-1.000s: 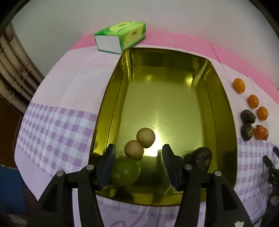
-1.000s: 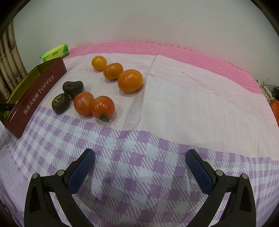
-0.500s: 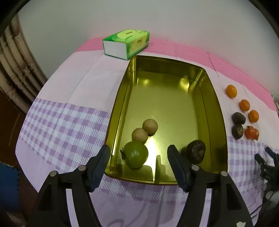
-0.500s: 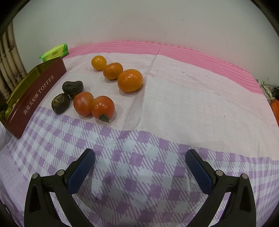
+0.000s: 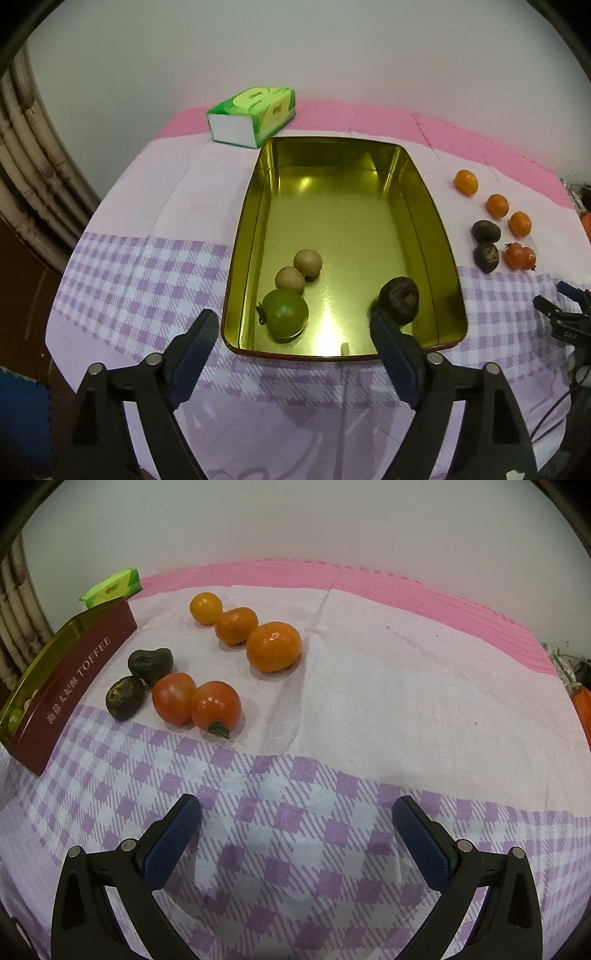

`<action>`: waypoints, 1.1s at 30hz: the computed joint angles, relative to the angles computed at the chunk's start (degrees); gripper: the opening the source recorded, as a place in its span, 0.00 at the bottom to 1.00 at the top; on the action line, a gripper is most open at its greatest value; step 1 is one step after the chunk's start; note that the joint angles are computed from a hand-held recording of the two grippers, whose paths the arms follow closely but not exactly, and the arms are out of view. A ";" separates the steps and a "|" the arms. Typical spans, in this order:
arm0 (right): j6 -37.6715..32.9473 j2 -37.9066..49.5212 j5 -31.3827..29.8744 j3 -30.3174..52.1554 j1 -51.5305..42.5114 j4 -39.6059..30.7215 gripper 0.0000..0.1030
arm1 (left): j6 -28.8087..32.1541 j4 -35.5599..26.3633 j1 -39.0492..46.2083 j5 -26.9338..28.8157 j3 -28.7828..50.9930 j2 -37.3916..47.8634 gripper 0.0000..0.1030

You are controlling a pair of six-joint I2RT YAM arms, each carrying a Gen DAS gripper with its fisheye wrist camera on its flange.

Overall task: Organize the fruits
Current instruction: 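Reach the right gripper to a red tomato and close on it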

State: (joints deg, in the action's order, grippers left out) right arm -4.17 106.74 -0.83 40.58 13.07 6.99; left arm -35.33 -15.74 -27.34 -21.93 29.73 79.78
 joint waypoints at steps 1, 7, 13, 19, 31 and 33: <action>0.42 0.03 0.50 0.43 0.16 -0.87 1.00 | -0.12 -0.10 -0.12 -0.14 0.00 -0.09 0.81; 0.34 0.14 2.54 2.03 1.55 -3.41 0.94 | -0.69 0.27 0.64 -0.23 -0.41 0.66 0.84; 0.02 -1.49 2.89 3.21 2.68 -6.31 0.85 | -0.95 0.48 1.55 0.08 -0.63 0.66 0.87; 0.22 -2.54 1.94 3.90 3.82 -8.25 0.73 | -1.08 0.34 2.06 -0.03 -0.80 0.41 0.89; 0.48 -1.15 2.78 5.99 5.59 -9.81 0.53 | -1.37 -0.03 3.98 1.23 -0.99 -0.13 0.92; 1.11 -0.60 2.24 5.85 5.80 -9.35 0.51 | -1.40 0.10 4.25 1.60 -1.01 -0.16 0.92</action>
State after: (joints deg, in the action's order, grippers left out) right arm -3.06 106.14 1.41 46.43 18.88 -2.36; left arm -36.73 -15.64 -23.09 -20.32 28.72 79.62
